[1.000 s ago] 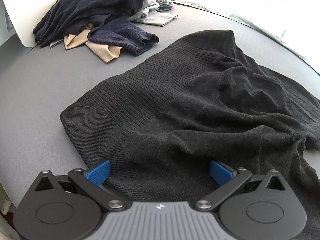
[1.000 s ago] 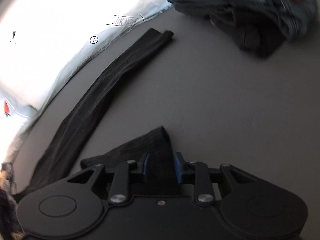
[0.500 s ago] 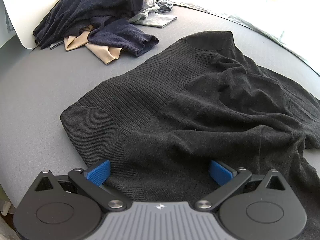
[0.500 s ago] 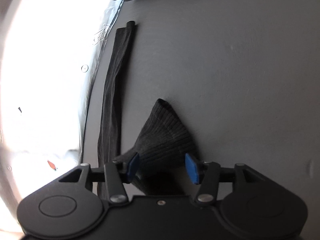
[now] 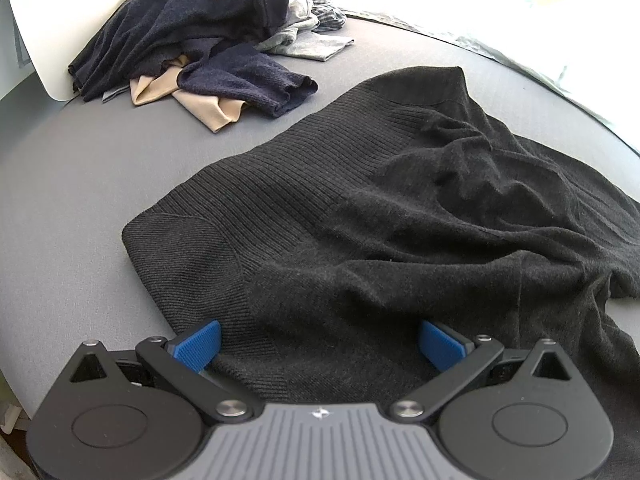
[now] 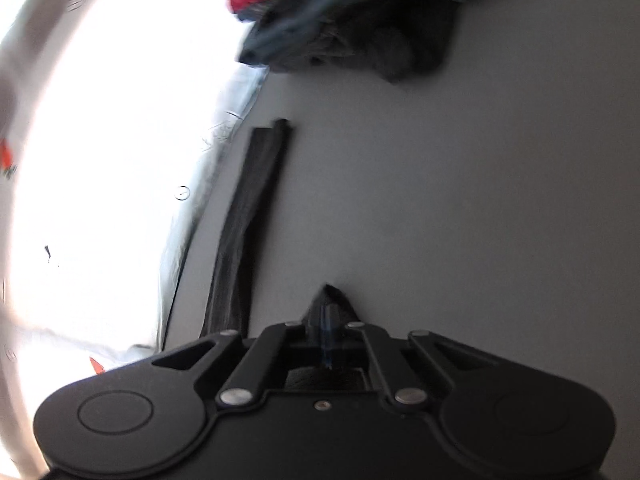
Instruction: Fold clothes
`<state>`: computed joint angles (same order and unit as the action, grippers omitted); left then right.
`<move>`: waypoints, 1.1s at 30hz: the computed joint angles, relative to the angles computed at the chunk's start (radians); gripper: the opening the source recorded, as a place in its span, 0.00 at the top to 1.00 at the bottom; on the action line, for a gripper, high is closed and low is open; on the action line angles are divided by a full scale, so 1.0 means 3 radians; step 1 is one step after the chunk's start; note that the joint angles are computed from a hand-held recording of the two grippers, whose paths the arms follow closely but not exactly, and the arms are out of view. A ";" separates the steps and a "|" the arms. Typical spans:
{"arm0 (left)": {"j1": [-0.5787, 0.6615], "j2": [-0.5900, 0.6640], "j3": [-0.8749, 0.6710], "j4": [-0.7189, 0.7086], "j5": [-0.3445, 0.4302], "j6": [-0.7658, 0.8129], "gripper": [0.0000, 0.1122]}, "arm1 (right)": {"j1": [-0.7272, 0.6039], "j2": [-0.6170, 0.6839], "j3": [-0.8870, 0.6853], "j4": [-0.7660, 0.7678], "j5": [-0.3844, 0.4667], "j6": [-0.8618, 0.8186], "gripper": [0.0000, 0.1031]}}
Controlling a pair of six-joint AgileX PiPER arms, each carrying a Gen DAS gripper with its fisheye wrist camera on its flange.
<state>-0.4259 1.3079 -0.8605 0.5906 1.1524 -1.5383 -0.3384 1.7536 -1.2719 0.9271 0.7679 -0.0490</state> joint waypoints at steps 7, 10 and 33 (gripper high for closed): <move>0.0025 -0.0011 -0.0009 -0.0018 -0.0004 0.0058 0.08 | -0.0265 0.0202 0.0442 0.1023 0.0669 0.0367 0.56; 0.0013 -0.0010 -0.0002 -0.0001 -0.0009 0.0039 0.08 | -0.0182 0.0270 0.0557 0.1188 0.0549 0.0556 0.56; 0.0016 -0.0008 -0.0001 0.0009 -0.0003 0.0030 0.08 | -0.0512 -0.0212 -0.0106 -0.0594 -0.0616 0.0050 0.95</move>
<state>-0.4212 1.3056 -0.8608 0.5934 1.1516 -1.5292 -0.4919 1.6900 -1.3037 0.7489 0.5830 -0.0342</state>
